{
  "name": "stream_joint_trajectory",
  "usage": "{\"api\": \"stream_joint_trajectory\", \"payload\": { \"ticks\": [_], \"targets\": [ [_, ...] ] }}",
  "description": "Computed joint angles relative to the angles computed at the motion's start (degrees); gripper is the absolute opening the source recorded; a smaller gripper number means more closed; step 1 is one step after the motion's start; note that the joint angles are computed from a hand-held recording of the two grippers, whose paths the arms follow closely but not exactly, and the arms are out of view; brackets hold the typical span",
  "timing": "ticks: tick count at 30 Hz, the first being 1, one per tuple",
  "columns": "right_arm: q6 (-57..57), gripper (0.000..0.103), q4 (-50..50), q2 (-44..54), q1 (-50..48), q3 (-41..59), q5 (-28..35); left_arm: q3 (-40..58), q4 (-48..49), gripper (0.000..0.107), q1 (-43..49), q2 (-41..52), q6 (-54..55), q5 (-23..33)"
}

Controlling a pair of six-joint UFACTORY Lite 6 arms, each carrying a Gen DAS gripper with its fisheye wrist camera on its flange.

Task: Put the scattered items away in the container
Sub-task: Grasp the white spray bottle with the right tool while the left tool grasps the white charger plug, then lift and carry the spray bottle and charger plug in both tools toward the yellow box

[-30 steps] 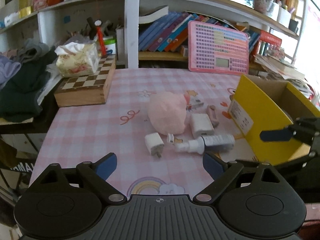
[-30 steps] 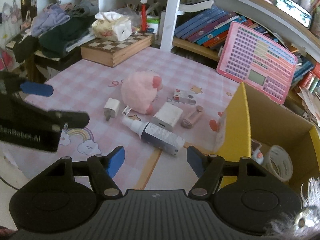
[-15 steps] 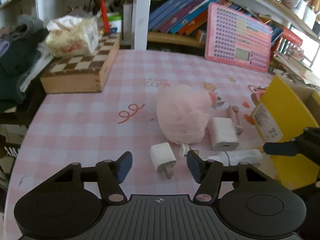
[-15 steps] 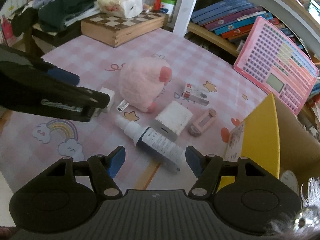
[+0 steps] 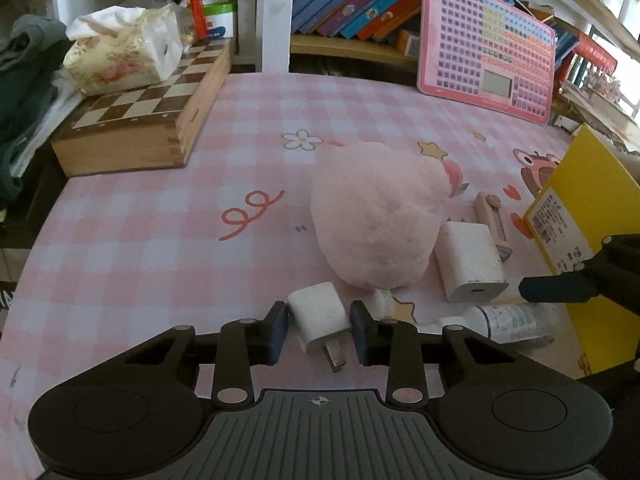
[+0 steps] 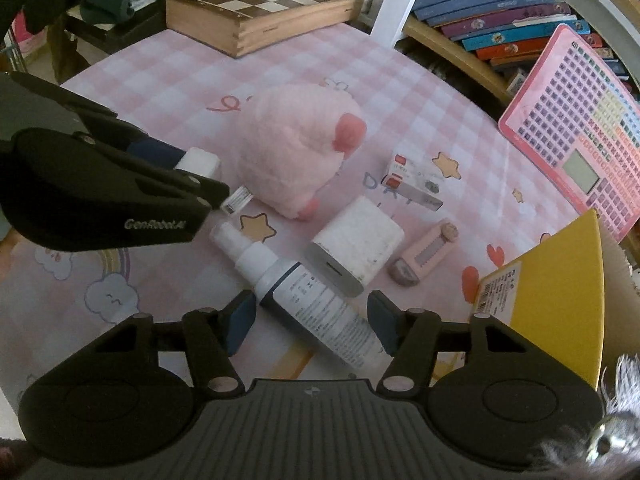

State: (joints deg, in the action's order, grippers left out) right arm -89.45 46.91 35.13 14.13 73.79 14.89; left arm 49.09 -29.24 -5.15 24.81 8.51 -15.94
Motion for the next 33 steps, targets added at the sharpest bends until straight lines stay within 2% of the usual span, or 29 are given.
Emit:
{"api": "stream_joint_trajectory", "payload": {
  "ticks": [3, 6, 8, 15, 21, 33],
  "targets": [
    [6.16, 0.04, -5.89, -1.39, -1.37, -0.14, 3.65, -1.98, 2.89, 0.031, 0.51, -1.71, -1.96, 0.23],
    [13.62, 0.032, -11.39, 0.16, -3.39, 3.37, 11.76, -4.79, 4.45, 0.031, 0.62, -3.98, -2.35, 0.0],
    [14.34, 0.032, -11.21, 1.67, -3.58, 4.49, 12.99, -5.23, 5.17, 0.032, 0.76, -3.8, -2.96, -0.09],
    [11.29, 0.032, -6.65, 2.82, -2.07, 4.62, 10.7, -4.86, 4.19, 0.032, 0.45, -3.19, -2.58, -0.42],
    [9.02, 0.031, -3.96, 3.04, -2.74, 4.74, 11.85, -5.44, 10.23, 0.031, 1.84, -4.02, -8.34, 0.23],
    [2.82, 0.03, 3.74, -4.93, -6.32, -1.72, 18.41, -16.31, 14.13, 0.031, 0.72, -19.43, -14.02, -0.15]
  ]
}}
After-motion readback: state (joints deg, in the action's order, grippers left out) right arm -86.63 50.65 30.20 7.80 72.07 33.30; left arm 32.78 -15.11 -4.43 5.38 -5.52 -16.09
